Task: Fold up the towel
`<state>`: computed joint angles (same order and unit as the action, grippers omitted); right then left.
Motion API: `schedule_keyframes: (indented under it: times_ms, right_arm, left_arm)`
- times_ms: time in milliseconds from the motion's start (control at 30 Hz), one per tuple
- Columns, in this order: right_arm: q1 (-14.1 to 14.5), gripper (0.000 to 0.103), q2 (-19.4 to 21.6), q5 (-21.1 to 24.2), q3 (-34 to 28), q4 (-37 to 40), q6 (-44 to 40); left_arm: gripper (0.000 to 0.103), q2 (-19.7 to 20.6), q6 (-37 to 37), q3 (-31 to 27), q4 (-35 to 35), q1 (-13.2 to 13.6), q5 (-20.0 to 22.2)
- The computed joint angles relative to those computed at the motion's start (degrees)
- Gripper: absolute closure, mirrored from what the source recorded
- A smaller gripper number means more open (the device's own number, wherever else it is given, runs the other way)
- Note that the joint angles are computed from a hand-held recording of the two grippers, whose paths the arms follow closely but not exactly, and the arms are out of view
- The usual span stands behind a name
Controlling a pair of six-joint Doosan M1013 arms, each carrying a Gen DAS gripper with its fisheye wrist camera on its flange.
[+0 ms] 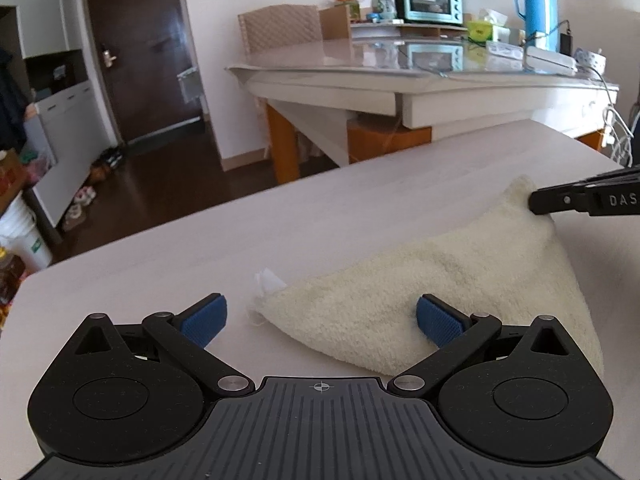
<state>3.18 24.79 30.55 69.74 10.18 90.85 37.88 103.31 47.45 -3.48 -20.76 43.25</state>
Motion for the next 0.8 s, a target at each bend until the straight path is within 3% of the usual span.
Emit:
schedule_keyframes:
  times_ms: [100,167,233,367,433,600,800]
  right_arm:
    - [0.6,0.096,-0.5,-2.2,0.1,-0.6,-0.2]
    - [0.8,0.096,-1.7,-3.3,1.2,3.4,-4.3]
    - [1.1,0.096,-3.0,-3.1,2.5,12.8,-13.6]
    - [2.3,0.096,-4.9,1.5,4.4,30.5,-32.7]
    - [3.6,0.096,-5.1,5.2,4.5,34.0,-38.2]
    - [6.4,0.096,-4.1,11.8,4.2,38.0,-45.8]
    - [8.2,0.091,-2.0,17.3,2.5,38.3,-47.8]
  left_arm:
    - [0.000,-1.0,0.2,0.9,0.1,0.4,-1.3]
    - [0.000,-1.7,0.2,1.4,1.2,0.8,-1.7]
    - [0.000,-2.6,-0.4,2.3,3.1,1.2,-2.4]
    - [0.000,-4.2,-2.2,3.9,6.5,2.2,-3.5]
    - [0.000,-4.9,-3.8,4.6,8.8,2.7,-3.8]
    - [0.000,-6.2,-6.9,6.2,12.8,3.8,-2.9]
    - [0.000,-7.7,-7.8,8.6,14.1,4.5,-2.2]
